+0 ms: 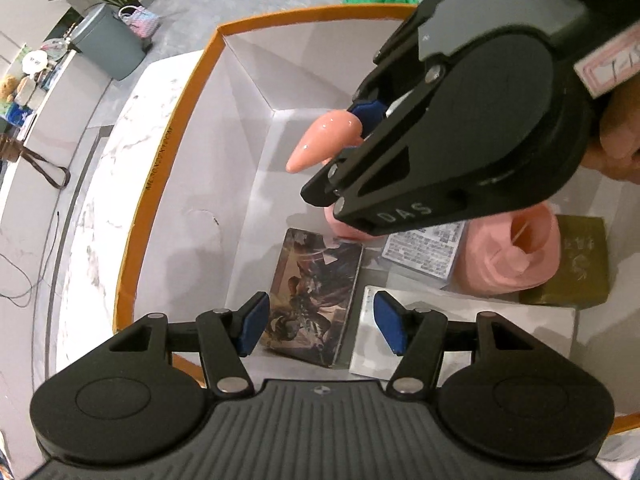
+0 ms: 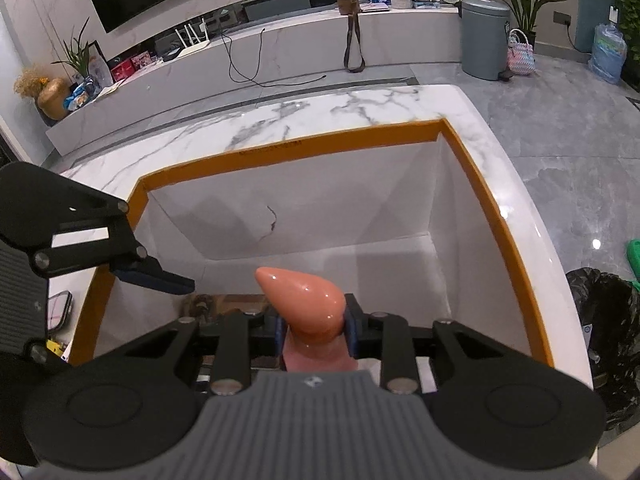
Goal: Organize rigid objects
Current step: 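Open the left gripper to drop the card box while the right lowers the bottle in, then move the right gripper to the white Vaseline tube while the left approaches the yellow tape measure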
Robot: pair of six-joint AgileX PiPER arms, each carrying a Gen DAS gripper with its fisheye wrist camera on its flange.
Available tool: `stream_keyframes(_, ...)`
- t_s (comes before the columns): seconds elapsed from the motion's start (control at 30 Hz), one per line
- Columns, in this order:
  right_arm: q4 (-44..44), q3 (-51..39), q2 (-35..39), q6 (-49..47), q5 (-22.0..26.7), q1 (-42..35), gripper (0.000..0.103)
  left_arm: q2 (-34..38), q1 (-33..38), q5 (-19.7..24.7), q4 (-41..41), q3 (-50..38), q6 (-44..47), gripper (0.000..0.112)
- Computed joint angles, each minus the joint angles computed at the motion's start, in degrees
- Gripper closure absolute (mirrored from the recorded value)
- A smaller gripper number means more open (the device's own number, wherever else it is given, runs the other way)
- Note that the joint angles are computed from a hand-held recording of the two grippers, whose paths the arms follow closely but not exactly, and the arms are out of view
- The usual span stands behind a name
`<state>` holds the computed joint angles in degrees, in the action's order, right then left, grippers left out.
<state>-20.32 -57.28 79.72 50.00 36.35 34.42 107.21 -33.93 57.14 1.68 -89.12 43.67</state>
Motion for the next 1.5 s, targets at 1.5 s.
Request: stream_keyframes(1.5,-8.68,-35.25,22.86,-12.41,24.82,33.87,0.047,-40.76,38.07,-8.01,-18.65,38.33,22.25,0.042)
